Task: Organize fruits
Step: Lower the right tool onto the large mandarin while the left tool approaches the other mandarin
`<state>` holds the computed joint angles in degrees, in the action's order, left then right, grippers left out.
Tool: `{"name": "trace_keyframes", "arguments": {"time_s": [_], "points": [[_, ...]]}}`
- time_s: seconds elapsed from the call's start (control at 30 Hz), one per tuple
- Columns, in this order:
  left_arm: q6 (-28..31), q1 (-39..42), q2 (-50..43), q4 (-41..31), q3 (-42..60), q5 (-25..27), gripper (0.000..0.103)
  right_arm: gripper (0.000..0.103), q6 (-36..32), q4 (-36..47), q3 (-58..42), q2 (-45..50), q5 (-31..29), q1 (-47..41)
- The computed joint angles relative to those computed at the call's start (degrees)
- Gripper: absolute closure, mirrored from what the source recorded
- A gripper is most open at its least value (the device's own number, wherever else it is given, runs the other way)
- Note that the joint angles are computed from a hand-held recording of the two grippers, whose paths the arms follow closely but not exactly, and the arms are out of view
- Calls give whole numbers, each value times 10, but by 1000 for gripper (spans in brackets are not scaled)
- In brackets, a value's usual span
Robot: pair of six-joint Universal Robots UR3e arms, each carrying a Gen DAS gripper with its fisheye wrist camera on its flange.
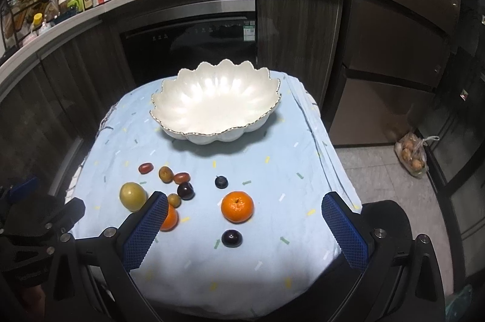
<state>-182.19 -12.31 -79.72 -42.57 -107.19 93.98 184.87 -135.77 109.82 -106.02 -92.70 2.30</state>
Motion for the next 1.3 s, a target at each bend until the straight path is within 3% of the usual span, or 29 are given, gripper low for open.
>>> {"name": "trace_keyframes", "arguments": {"time_s": [0.4,0.8,0.93,1.3], "points": [[26,-12,-79,24,27,-28,1,0,-19,-1,-5,48,20,-17],[35,-27,-146,62,28,-32,7,1,-79,-82,10,115,38,-26],[39,-35,-169,67,31,-34,18,6,-97,-107,20,133,55,-29],[31,-50,-219,109,34,-21,20,12,-128,-180,66,161,78,-45]]}}
